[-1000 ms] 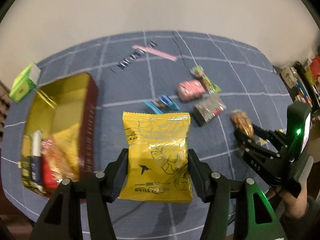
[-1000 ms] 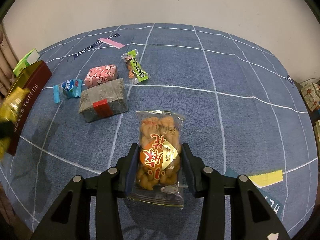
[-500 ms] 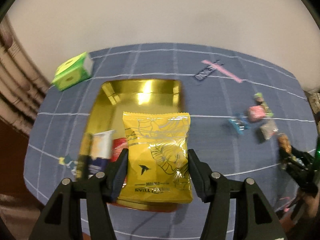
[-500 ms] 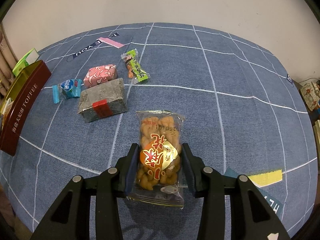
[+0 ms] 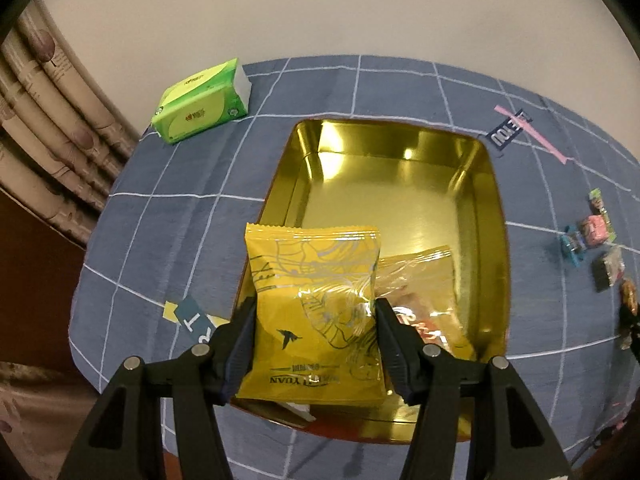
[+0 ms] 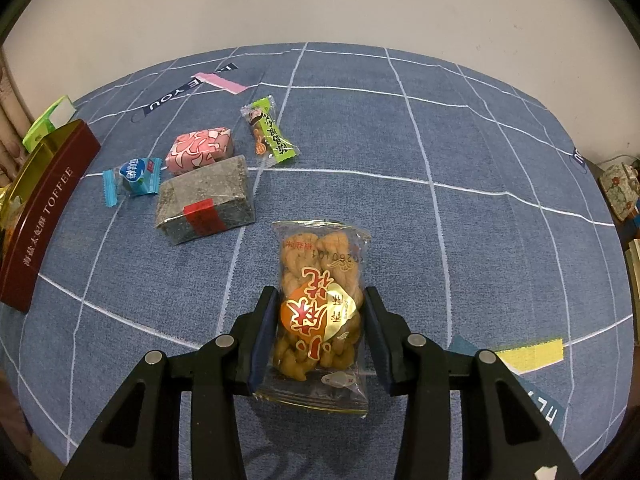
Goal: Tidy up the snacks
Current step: 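Carry the yellow bag into the tin and open the left gripper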
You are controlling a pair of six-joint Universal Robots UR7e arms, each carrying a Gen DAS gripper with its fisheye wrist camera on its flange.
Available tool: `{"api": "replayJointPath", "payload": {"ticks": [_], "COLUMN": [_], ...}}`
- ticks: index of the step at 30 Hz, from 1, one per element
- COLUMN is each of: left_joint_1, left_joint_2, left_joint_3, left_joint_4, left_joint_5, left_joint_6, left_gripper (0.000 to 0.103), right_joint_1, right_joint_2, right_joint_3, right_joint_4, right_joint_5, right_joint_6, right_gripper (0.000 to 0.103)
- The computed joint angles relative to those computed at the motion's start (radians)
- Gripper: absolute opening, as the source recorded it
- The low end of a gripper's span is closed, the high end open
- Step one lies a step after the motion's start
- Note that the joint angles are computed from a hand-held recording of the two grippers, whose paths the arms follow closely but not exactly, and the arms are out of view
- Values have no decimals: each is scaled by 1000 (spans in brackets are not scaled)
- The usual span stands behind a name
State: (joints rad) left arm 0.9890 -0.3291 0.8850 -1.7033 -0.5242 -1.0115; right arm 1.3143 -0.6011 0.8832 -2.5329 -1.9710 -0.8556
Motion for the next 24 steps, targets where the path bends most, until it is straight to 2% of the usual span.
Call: {"api": "replayJointPath", "payload": {"ticks": [10, 24], "left_joint_1": [23, 22], "left_joint_2": [-4, -15], "left_joint_3": [11, 60], "left_joint_4": [33, -46], "left_joint_5": [-12, -23], "left_joint_6": [-11, 37], "left_gripper": [58, 59], "right_joint_1": [3, 8], "right_joint_2": [6, 14], "right_joint_3": [-10, -27], "right_joint_4": [8, 24], "right_joint_5": [-10, -30], "right_joint_6": [5, 25], "right_gripper": [41, 41]}}
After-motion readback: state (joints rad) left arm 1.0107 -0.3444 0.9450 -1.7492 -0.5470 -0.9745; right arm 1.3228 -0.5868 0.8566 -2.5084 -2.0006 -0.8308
